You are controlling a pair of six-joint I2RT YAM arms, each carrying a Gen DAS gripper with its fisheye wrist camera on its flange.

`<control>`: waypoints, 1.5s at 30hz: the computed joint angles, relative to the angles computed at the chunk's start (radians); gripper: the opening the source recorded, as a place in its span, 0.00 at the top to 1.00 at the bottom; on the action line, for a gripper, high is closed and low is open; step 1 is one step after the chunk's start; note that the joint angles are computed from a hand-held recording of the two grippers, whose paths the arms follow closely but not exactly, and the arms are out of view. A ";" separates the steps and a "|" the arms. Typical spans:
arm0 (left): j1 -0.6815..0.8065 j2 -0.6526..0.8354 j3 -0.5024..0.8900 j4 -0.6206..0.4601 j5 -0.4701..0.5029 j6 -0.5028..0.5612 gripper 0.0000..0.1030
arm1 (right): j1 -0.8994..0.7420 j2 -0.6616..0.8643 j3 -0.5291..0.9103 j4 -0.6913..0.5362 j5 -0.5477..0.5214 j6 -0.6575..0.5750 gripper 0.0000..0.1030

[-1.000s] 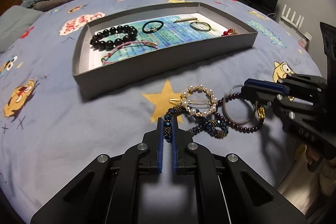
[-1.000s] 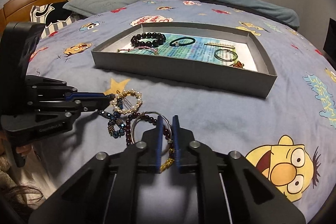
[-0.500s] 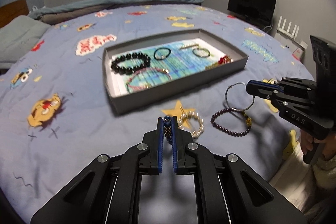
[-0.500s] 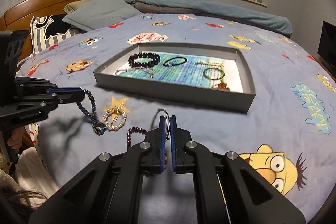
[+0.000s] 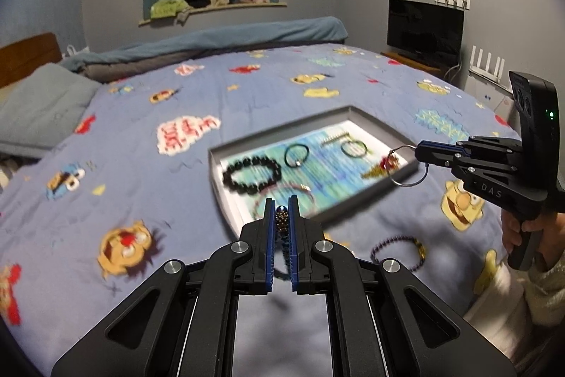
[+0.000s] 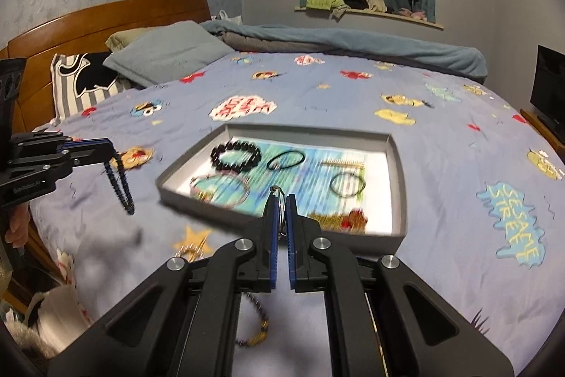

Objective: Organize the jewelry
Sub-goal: 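Carry both items into the grey box and open both tools to release them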

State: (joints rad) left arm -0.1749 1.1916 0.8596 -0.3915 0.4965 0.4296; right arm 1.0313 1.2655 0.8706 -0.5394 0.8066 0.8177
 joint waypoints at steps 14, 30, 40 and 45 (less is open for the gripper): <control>-0.228 0.297 0.218 0.108 -0.126 -0.084 0.92 | -0.332 0.034 -0.035 0.185 -0.182 -0.205 0.96; -0.311 0.625 0.363 0.155 -0.197 -0.143 0.92 | -0.447 0.153 -0.032 0.296 -0.371 -0.244 0.96; -0.302 0.702 0.407 0.137 -0.203 -0.131 0.92 | -0.470 0.265 0.043 0.245 -0.413 -0.220 0.96; -0.310 0.708 0.409 0.138 -0.216 -0.134 0.92 | -0.484 0.292 0.057 0.242 -0.429 -0.216 0.96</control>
State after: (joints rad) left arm -0.4848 1.8998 1.2690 -0.2531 0.2808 0.2951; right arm 0.5472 1.5576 0.9279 -0.2979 0.3771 0.6013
